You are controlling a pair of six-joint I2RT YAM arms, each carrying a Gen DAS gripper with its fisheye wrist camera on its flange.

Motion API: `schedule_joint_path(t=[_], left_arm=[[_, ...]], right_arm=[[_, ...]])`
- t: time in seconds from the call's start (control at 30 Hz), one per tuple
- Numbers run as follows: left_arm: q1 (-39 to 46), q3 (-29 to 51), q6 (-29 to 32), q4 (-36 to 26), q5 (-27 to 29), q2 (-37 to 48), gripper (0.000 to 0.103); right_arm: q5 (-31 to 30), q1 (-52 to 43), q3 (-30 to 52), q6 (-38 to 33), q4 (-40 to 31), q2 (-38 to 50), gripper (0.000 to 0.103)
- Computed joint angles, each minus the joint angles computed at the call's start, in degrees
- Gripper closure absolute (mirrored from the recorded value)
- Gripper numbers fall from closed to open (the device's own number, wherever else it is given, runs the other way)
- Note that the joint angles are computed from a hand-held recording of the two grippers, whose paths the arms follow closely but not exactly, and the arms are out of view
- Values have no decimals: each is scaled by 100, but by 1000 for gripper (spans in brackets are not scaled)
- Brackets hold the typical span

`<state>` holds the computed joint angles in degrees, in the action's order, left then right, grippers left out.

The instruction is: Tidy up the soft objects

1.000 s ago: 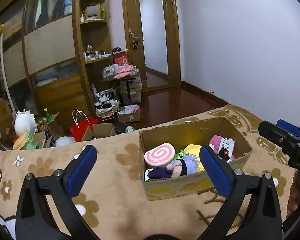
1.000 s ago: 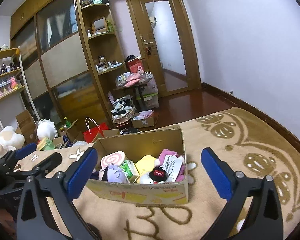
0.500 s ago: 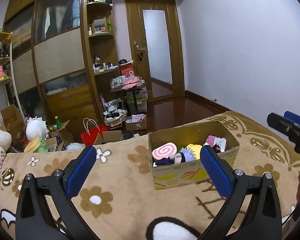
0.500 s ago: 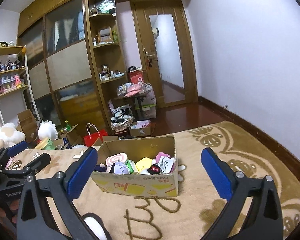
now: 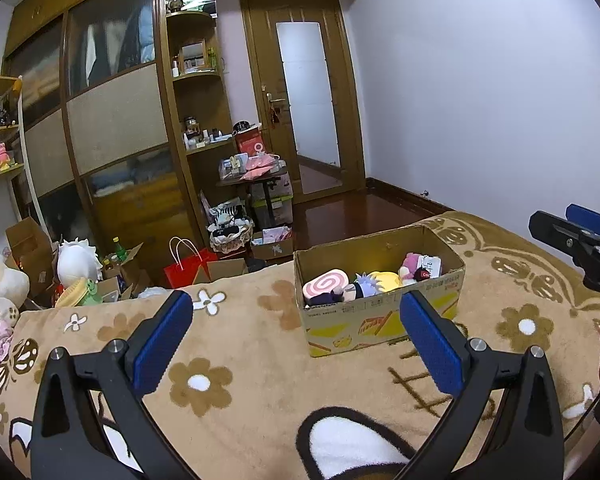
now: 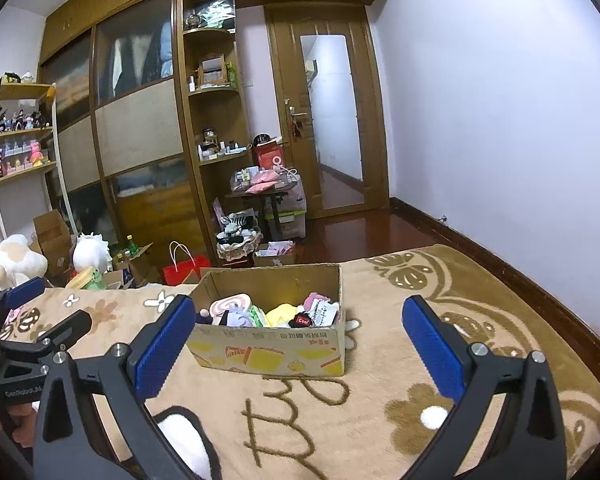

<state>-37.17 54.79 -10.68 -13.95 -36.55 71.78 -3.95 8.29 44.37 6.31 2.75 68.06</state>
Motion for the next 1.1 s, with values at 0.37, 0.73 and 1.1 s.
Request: schedule_joint_path(t=[0.37, 0.73, 1.1], left_arm=[[208, -81, -136, 13, 173, 125, 1], [363, -122, -181, 31, 357, 193, 1], [515, -138, -189, 80, 521, 264, 1]], right_arm=[[64, 103, 12, -50, -79, 214, 0], [191, 225, 72, -110, -45, 518, 0], [263, 234, 77, -165, -29, 665, 0]])
